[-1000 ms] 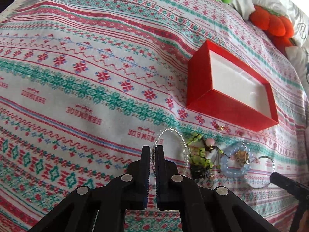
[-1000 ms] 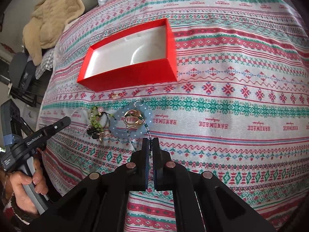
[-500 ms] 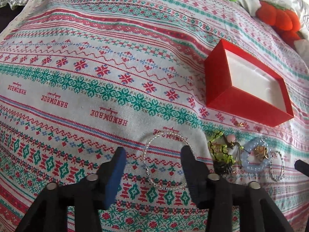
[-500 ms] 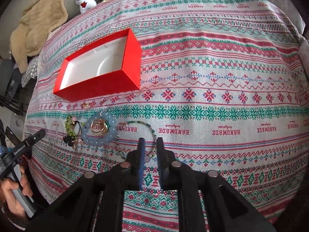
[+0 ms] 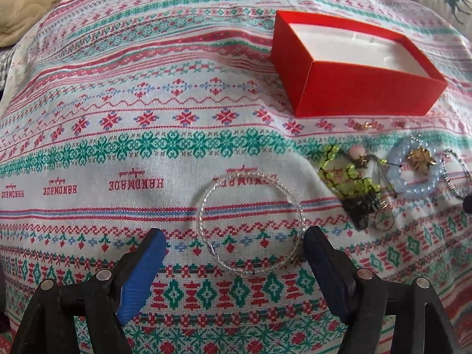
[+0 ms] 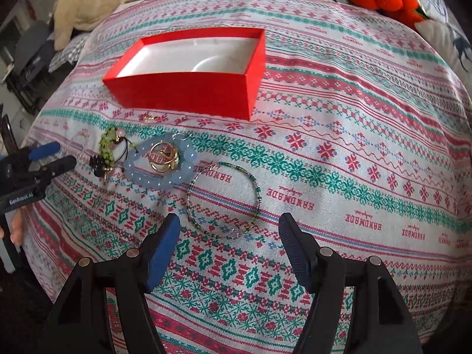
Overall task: Organize jewelry
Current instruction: 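Carry the clear bracelet with the left gripper toward the red box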
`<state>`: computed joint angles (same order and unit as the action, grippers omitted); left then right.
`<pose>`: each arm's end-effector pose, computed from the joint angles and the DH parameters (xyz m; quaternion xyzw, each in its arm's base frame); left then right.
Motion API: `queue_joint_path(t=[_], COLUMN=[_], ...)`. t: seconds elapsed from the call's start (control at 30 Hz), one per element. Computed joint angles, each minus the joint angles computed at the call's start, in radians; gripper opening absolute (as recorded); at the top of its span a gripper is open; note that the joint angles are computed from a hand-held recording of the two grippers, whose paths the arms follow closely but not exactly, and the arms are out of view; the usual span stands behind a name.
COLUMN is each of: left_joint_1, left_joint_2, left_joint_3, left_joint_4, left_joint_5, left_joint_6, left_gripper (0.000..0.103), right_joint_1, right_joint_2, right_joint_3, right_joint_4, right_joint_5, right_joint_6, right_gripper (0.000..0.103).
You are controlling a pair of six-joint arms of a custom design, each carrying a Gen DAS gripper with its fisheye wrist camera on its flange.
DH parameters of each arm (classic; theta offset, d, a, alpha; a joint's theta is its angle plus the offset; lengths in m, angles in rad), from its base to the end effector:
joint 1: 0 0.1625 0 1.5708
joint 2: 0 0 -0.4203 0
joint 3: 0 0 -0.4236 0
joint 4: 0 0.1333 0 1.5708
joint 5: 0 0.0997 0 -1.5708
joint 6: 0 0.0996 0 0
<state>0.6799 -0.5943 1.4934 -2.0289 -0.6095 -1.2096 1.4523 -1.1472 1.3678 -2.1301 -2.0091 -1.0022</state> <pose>-0.3918 -0.5932 -0.0279 -0.0374 0.8703 -0.2949 0.3926 0.0064 -0.7159 0.4010 0.3783 -0.8854 0.0255 0.2690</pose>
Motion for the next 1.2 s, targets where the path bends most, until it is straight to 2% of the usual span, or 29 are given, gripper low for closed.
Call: queue_joint_path(t=[0.1, 0.17, 0.4, 0.5, 0.57, 0.63, 0.7, 1.0, 1.2], left_joint_1=[0.004, 0.006, 0.010, 0.010, 0.009, 0.009, 0.009, 0.003, -0.006], left_joint_2=[-0.001, 0.003, 0.012, 0.009, 0.007, 0.003, 0.000, 0.006, 0.011], left_joint_3=[0.010, 0.004, 0.002, 0.005, 0.010, 0.016, 0.021, 0.008, -0.011], left_joint_4=[-0.027, -0.031, -0.083, -0.095, -0.111, -0.135, -0.151, -0.145, -0.124], left_joint_5=[0.008, 0.008, 0.005, 0.003, 0.004, 0.003, -0.001, -0.006, 0.016], left_joint_6=[0.012, 0.013, 0.079, 0.079, 0.086, 0.095, 0.100, 0.114, 0.118], left_gripper=[0.084, 0.084, 0.084, 0.079, 0.073, 0.060, 0.056, 0.054, 0.053], right_joint_1=[-0.001, 0.000, 0.014, 0.019, 0.025, 0.026, 0.031, 0.027, 0.027], right_joint_2=[0.021, 0.028, 0.040, 0.044, 0.045, 0.044, 0.045, 0.037, 0.020], right_joint_3=[-0.006, -0.006, 0.019, 0.018, 0.022, 0.017, 0.016, -0.003, -0.021], right_joint_4=[-0.005, -0.021, -0.102, -0.107, -0.111, -0.101, -0.091, -0.046, -0.019], right_joint_5=[-0.032, -0.026, -0.044, -0.051, -0.051, -0.049, -0.049, -0.046, -0.016], right_joint_6=[0.002, 0.005, -0.011, 0.003, 0.005, 0.003, 0.012, 0.047, 0.078], right_gripper=[0.073, 0.076, 0.078, 0.077, 0.070, 0.062, 0.058, 0.055, 0.055])
